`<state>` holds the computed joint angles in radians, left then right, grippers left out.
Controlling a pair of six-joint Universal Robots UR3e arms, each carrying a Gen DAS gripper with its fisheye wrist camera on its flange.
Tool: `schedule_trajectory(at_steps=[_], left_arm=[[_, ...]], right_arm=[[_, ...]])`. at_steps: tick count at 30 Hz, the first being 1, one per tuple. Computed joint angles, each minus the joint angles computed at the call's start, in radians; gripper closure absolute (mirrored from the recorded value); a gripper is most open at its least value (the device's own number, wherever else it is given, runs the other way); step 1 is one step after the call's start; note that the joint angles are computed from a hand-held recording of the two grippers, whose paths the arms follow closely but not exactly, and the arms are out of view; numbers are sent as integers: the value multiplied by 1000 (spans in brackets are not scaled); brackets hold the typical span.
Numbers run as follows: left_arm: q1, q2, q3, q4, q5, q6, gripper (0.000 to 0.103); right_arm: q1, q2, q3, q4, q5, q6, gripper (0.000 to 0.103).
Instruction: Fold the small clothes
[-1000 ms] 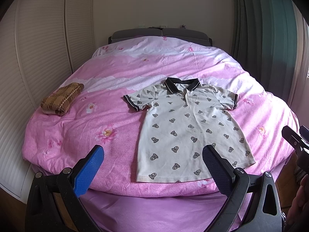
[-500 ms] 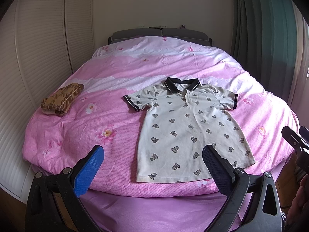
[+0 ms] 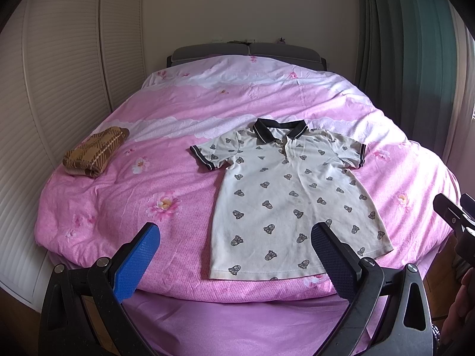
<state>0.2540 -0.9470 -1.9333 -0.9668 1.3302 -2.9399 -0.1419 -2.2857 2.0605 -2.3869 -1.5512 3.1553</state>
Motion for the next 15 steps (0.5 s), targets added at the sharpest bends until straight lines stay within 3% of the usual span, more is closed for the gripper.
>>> schedule_trajectory(at_steps=[8, 15], left_arm=[[-6, -19, 23, -8, -3, -4, 0], [-171, -223, 135, 145, 115, -93, 0]], right_arm=[[-4, 2, 1, -2, 3, -1, 0], [-47, 36, 3, -56, 30, -28, 0]])
